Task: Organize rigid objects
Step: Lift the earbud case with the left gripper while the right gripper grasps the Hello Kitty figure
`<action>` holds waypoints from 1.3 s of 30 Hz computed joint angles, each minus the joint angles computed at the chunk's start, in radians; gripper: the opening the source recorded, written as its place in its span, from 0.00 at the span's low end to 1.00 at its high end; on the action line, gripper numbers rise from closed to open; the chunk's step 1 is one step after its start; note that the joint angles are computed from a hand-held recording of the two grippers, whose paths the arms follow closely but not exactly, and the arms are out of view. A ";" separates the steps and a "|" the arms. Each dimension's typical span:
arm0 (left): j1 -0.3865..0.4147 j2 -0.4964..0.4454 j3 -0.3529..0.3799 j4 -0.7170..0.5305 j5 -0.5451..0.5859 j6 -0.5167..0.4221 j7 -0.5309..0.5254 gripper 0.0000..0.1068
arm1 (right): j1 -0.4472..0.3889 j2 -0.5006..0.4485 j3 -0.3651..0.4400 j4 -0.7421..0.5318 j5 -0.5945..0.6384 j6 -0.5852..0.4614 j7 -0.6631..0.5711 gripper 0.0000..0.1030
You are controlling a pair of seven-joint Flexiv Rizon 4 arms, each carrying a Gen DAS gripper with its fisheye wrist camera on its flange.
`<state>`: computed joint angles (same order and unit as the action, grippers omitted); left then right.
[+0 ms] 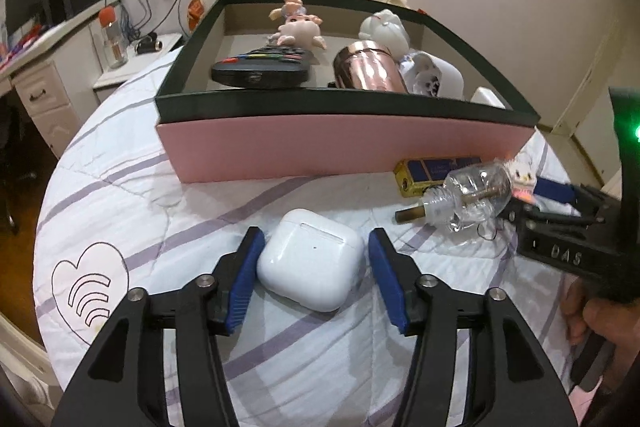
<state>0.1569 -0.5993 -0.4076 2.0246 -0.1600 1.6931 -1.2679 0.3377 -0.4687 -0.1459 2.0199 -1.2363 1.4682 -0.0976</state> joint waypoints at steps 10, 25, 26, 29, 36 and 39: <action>0.119 -0.010 -0.119 0.033 0.023 0.012 0.008 0.47 | 0.007 0.022 -0.027 0.032 -0.012 0.093 0.020 0.48; 0.278 0.041 -0.255 0.119 0.074 0.039 -0.036 0.47 | 0.019 0.068 -0.077 0.076 -0.072 0.188 0.093 0.42; 0.295 0.046 -0.272 0.125 0.082 0.043 -0.039 0.47 | 0.030 0.075 -0.102 0.077 -0.115 0.203 0.130 0.42; 0.334 0.064 -0.314 0.132 0.105 0.049 -0.050 0.47 | 0.008 0.090 -0.106 0.059 -0.224 0.229 0.222 0.42; 0.397 0.078 -0.402 0.095 0.129 0.029 -0.046 0.47 | -0.092 0.115 -0.020 -0.024 -0.420 0.240 0.361 0.42; 0.395 0.076 -0.413 0.056 0.117 0.015 -0.028 0.47 | -0.105 0.114 0.012 -0.052 -0.384 0.229 0.308 0.42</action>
<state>0.5515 -0.5230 -0.8210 2.0808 -0.0427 1.7078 -1.2961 0.2323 -0.3542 -0.1340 1.9680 -1.6201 1.6967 0.2105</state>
